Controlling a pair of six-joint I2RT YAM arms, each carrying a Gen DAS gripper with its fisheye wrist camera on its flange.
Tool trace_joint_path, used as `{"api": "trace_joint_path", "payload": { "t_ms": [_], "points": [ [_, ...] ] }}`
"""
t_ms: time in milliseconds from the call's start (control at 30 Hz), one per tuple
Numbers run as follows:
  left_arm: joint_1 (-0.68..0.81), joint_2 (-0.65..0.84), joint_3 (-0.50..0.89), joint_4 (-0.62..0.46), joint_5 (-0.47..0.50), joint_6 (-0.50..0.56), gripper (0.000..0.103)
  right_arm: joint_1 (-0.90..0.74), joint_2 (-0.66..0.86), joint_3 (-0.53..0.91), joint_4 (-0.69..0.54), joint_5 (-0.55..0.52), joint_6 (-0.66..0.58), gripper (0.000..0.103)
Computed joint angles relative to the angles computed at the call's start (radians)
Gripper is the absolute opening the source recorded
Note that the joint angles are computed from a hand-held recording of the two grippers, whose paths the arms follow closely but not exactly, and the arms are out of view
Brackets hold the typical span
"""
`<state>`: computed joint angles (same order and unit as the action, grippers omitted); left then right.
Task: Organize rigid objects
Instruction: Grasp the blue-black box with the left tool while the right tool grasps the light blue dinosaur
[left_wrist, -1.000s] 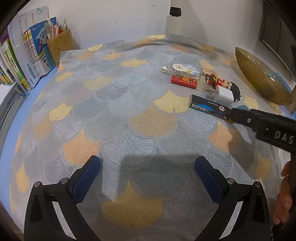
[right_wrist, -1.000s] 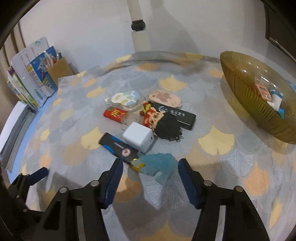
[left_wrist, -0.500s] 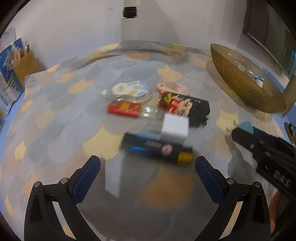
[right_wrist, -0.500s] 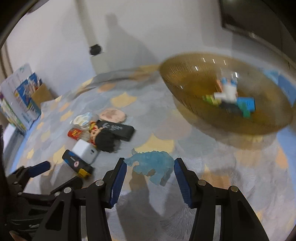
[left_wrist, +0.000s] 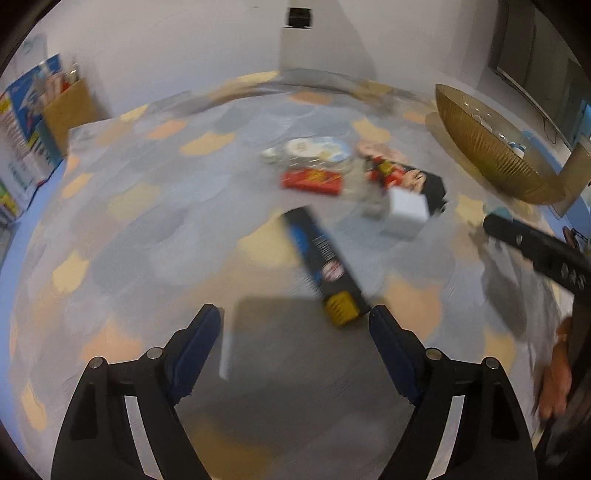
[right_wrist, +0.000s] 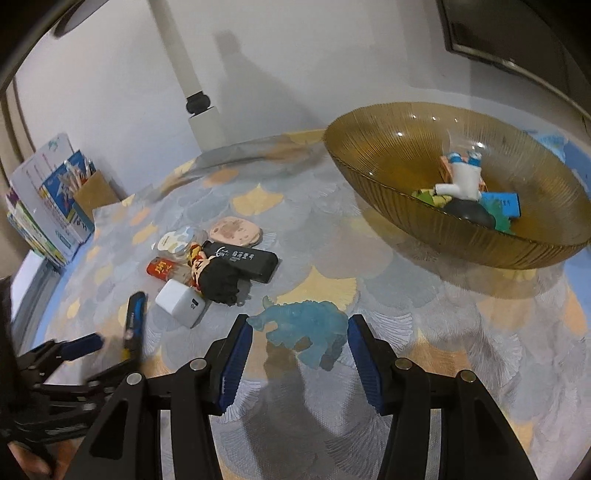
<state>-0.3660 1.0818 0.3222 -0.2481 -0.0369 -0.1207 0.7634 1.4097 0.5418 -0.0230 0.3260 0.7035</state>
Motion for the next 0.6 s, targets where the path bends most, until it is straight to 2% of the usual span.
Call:
{"api": "trace_joint_path", "payload": {
  "t_ms": [100,267,367,433,500,600],
  "points": [
    [0.095,-0.040,-0.016,-0.013,0.062,0.053,0.081,0.036,0.032,0.031,-0.025,0.048,-0.007,0.052],
    [0.096,0.065,0.041,0.036,0.157,0.025,0.081,0.078,0.069,0.070,-0.059,0.106,-0.023,0.052],
    [0.009,0.164,0.082,0.105,0.081,-0.019,0.078,0.086,0.077,0.078,-0.065,0.120,-0.029,0.052],
    [-0.052,0.206,0.096,0.146,-0.016,-0.027,0.059,0.088,0.080,0.081,-0.070,0.121,-0.028,0.052],
    [-0.074,0.212,0.093,0.171,-0.046,0.003,0.022,0.088,0.083,0.085,-0.075,0.121,-0.026,0.052],
    [-0.049,0.168,0.069,0.160,0.011,0.037,0.020,0.090,0.082,0.085,-0.075,0.124,-0.026,0.052]
  ]
}}
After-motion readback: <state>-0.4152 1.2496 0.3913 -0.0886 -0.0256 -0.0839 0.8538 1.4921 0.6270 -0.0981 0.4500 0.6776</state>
